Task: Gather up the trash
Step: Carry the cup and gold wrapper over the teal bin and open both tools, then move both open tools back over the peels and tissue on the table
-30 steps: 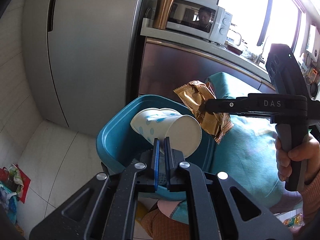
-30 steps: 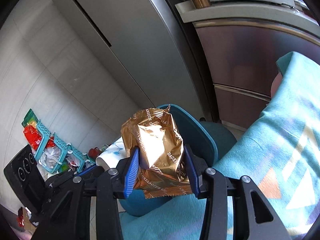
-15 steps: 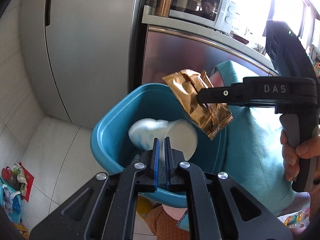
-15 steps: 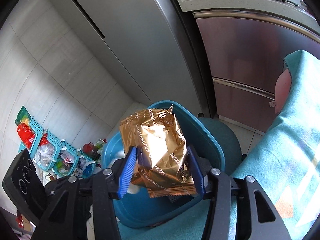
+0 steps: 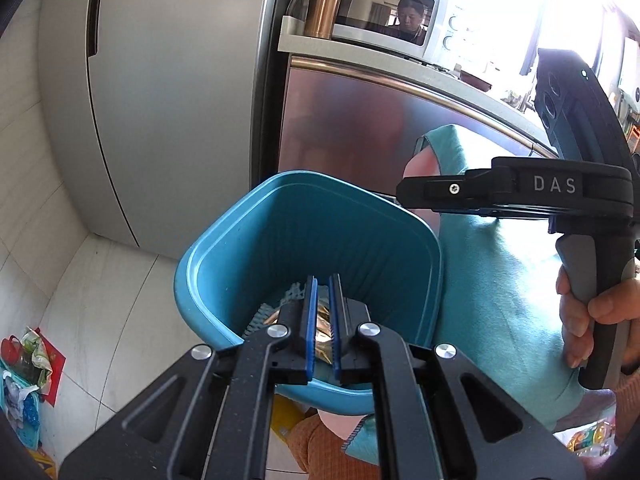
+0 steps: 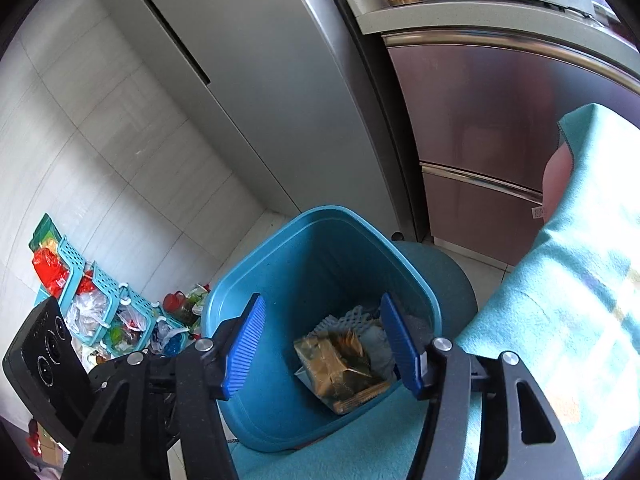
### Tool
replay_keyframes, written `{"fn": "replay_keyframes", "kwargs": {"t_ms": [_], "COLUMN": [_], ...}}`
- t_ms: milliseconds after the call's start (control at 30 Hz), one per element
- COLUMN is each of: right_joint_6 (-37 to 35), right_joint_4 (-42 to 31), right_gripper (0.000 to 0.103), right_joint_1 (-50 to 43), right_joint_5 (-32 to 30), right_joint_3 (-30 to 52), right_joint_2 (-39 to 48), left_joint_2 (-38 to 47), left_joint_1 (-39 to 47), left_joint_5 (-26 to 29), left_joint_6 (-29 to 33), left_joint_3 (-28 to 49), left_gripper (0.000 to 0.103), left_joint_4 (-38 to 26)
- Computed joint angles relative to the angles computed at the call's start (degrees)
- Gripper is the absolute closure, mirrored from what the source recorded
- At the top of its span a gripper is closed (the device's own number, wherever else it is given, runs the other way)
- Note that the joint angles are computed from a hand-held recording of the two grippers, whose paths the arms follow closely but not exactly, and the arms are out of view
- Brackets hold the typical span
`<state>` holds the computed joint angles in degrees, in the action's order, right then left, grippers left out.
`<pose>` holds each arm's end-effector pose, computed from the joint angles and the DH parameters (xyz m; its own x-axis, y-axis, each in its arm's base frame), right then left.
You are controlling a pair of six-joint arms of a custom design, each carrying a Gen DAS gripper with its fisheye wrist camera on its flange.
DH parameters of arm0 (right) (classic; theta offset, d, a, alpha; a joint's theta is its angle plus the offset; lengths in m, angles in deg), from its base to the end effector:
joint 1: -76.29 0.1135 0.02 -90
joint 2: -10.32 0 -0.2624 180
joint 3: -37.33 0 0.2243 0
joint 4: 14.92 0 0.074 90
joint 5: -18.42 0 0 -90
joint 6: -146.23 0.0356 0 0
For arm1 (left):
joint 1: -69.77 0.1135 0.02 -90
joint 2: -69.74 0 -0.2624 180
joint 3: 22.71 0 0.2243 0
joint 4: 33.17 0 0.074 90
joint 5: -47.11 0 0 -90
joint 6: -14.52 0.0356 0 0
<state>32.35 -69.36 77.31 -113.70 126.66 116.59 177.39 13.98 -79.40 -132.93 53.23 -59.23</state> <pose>0.3397 0.0299 0.2049 -0.7744 -0.3141 -0.5493 -0.5914 0.6678 0.4519 0.2115 -0.2735 0.1588 -0.6658 -0.2257 -0.7112 -0.1392 0.9740 -0.1788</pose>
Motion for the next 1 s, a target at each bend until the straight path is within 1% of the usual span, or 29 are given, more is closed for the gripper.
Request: {"fn": "replay_keyframes", "kwargs": {"t_ms": [100,267,367,533,633,700,800,900,1000], "right_joint_6": [-1.19,-5.33,-9.31,-17.87,-24.28,-28.86,-34.50,-38.92,-41.13], "right_joint_4": [-0.78,-3.56,-6.34,-13.42,-18.84,-22.99,-28.84,-33.51,-36.01], "right_gripper": [0.045,0.045,0.045,0.045,0.045,0.045,0.045,0.045,0.045], "right_joint_1": [-1.44,-4.82,-8.02,-16.01,-21.91,-26.22,-32.45,-38.90,-45.03], "right_joint_5": [-1.41,-4.53,-7.08,-11.17,-13.09,-14.05,-14.87,-15.34,-15.34], "right_joint_3": [-0.41,-1.29,-2.00,-2.02,-0.85,0.63,4.14,8.38,12.71], "right_joint_2": [-0.68,-3.25,-5.14,-7.75,-8.18,-7.65,-5.86,-3.28,-0.92], "left_joint_2": [-0.57,-1.59,-2.24,-2.92,-2.26,-0.99,2.19,6.58,11.43], "left_joint_1": [-0.56,-1.84,-2.98,-5.10,-6.40,-7.20,-8.26,-9.00,-9.79], "left_joint_5": [-0.75,-2.23,-3.64,-5.34,-5.43,-5.16,-3.94,-1.83,0.42], "left_joint_6": [0.00,0.62,1.30,4.47,7.43,9.75,13.71,17.29,20.08], "left_joint_3": [-0.36,-0.33,0.38,2.63,5.00,7.57,13.26,20.63,28.63], "left_gripper": [0.097,0.096,0.089,0.071,0.066,0.063,0.062,0.062,0.062], "left_joint_4": [0.17,0.52,0.06,1.45,3.30,4.21,4.39,3.43,1.59]}}
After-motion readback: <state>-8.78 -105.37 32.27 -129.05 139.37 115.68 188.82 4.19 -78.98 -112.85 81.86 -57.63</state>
